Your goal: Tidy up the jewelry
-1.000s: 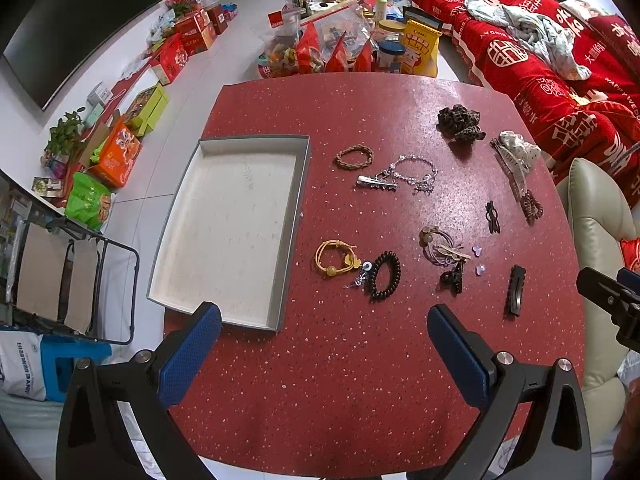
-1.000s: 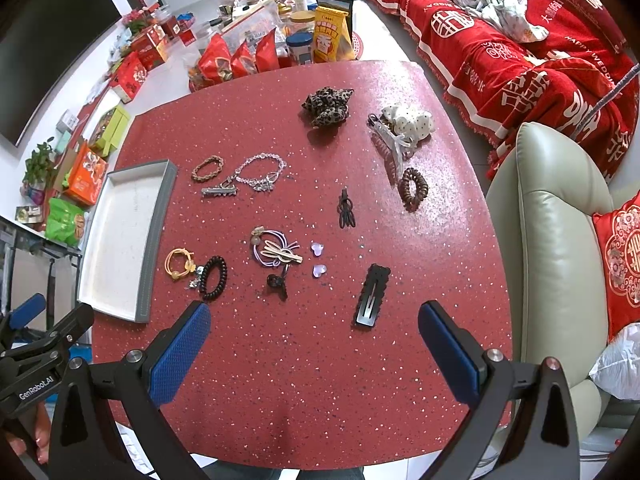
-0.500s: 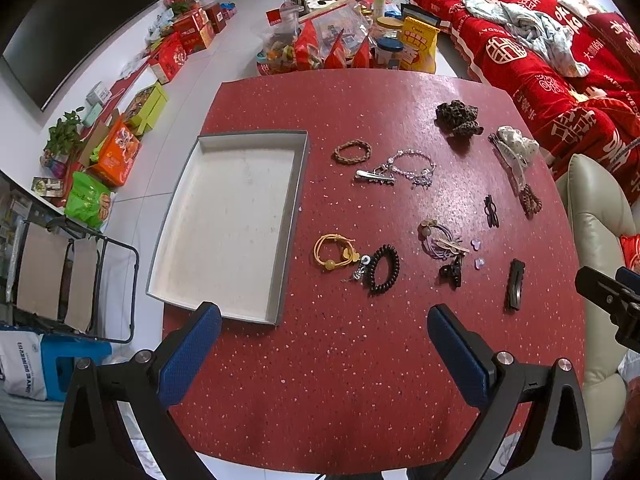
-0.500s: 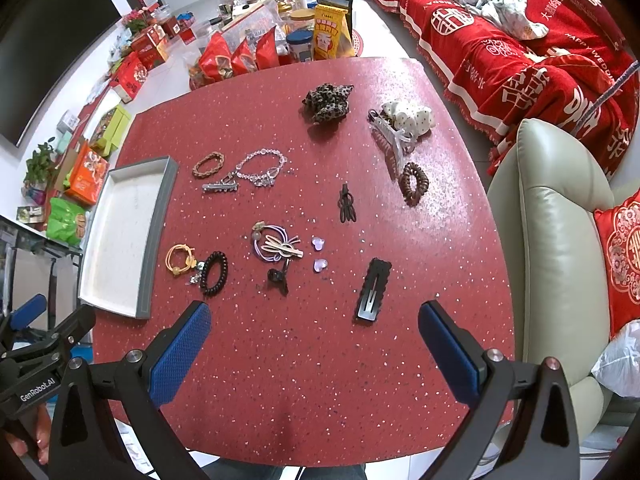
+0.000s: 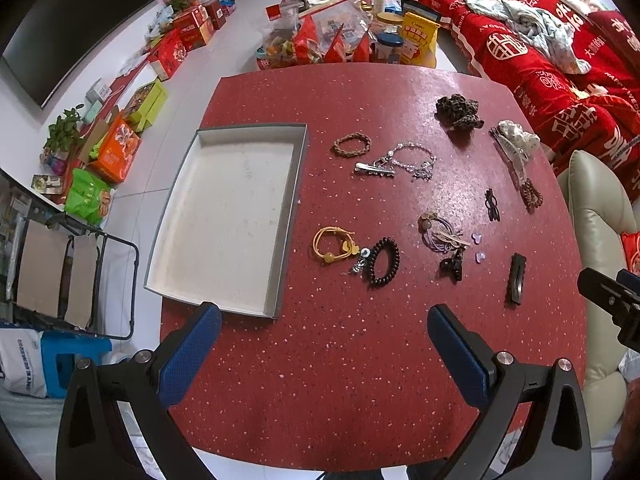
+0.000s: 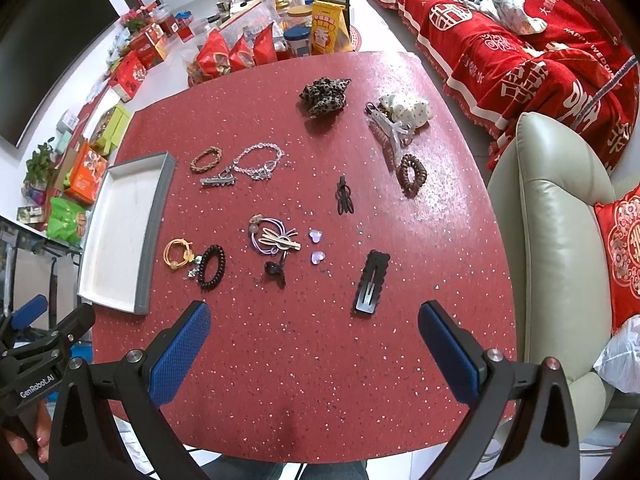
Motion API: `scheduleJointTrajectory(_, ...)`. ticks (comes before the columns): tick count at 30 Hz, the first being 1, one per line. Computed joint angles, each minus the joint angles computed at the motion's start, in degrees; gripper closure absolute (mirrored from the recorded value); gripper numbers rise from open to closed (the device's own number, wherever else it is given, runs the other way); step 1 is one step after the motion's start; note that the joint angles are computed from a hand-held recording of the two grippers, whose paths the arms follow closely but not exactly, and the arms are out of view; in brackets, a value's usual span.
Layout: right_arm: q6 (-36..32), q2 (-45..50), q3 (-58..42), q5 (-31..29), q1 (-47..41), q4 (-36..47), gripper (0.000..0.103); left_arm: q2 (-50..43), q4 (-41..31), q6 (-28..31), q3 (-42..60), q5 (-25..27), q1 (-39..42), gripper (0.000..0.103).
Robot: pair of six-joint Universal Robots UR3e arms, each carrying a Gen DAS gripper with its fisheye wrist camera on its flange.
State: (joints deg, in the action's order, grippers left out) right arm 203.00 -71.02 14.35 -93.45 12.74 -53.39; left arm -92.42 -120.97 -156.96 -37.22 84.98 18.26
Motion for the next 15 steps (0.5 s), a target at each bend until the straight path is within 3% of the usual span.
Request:
scheduleJointTrajectory(2, -0.5, -0.8, 1.0, 0.3, -0.6, -0.3, 0.0, -1.6, -1.1, -0.3, 2.4, 0.2, -0.5, 0.0)
scheduleJointTrajectory(6, -2.2, 2.4, -7.2, 1.3, -2.8, 5.0, 0.0, -3.3, -2.4, -0.6, 5.2, 0.6, -1.3, 0.0)
scheduleJointTrajectory(15, -2.9, -0.8, -0.6, 2.2, -4.3, 2.9, 0.0, -4.4, -2.7, -1.1, 5.8, 1.1, -2.5, 0.0)
